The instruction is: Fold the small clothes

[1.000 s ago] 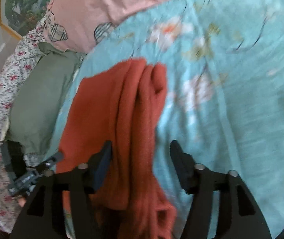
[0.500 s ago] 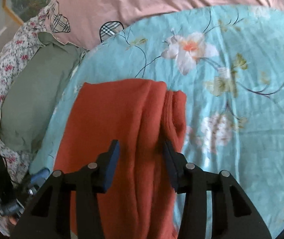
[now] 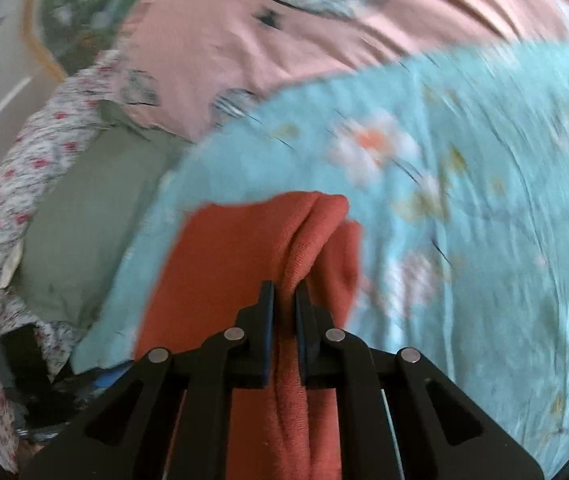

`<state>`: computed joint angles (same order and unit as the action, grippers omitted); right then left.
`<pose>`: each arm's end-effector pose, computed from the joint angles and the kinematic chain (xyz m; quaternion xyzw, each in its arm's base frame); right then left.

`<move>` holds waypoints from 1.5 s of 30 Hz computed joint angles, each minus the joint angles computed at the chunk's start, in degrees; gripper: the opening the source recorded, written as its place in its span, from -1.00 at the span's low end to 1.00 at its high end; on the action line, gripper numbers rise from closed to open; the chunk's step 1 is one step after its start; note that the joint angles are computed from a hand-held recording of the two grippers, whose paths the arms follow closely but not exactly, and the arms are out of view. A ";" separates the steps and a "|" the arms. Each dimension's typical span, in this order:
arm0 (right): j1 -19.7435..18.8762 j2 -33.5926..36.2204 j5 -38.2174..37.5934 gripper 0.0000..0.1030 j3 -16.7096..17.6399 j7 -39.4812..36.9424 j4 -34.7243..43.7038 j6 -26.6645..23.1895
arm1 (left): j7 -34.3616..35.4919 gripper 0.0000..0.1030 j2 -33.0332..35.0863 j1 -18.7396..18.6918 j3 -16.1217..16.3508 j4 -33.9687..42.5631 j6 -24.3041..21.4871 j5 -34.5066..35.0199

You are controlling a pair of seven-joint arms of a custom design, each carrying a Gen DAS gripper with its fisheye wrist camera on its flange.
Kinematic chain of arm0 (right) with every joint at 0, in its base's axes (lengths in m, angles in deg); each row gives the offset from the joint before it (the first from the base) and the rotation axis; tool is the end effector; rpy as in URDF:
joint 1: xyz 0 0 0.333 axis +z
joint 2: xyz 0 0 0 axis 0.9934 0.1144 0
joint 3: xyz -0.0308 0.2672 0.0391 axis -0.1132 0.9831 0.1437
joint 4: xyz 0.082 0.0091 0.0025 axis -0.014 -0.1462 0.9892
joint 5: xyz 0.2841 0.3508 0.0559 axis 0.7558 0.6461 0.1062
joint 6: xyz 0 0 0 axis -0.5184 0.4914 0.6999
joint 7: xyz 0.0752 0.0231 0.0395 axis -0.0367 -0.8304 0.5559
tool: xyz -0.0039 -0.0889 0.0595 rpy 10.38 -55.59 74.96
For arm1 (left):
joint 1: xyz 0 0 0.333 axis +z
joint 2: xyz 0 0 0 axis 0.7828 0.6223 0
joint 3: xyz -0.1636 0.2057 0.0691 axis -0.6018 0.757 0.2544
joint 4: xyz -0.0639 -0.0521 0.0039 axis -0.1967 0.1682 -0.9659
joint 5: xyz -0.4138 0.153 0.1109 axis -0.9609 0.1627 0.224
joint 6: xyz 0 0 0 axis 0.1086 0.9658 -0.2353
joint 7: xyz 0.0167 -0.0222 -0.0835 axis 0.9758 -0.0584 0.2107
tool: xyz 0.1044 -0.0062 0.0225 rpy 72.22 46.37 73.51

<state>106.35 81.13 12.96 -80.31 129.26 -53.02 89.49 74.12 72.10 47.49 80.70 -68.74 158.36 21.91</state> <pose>0.5651 0.3526 0.5188 -0.4350 0.7969 -0.1602 0.3874 0.6343 -0.1331 0.5114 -0.4826 0.7792 -0.3999 0.0099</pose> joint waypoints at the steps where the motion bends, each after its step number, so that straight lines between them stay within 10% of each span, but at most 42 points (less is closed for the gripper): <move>1: -0.13 -0.38 -0.51 -0.79 -0.12 1.61 -1.38 0.57 | 0.42 -0.02 -0.31 -0.07 -0.05 -0.32 -0.10 -0.35; 19: 0.58 1.22 1.27 -0.75 -0.73 1.47 -0.31 -2.75 | 0.21 -0.12 1.97 -0.09 -1.35 -0.06 1.68 2.95; 23: 1.97 0.60 -1.95 -0.60 0.72 2.28 3.12 -10.00 | -0.52 -0.10 0.72 -0.51 -1.32 -1.17 2.25 4.01; 36: 4.27 0.79 -5.57 -0.76 0.38 13.59 -1.86 -1.00 | 3.58 -0.09 -6.01 -0.71 1.68 -8.63 -3.57 -1.69; 45: 5.73 -1.31 -8.13 -0.67 3.33 12.85 -0.37 -6.46 | 2.52 -0.03 -10.90 -2.87 2.42 -14.42 -0.77 1.02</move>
<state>112.08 79.82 4.83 -76.99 142.10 -53.39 83.03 76.63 61.19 44.63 83.12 -83.16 157.59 22.93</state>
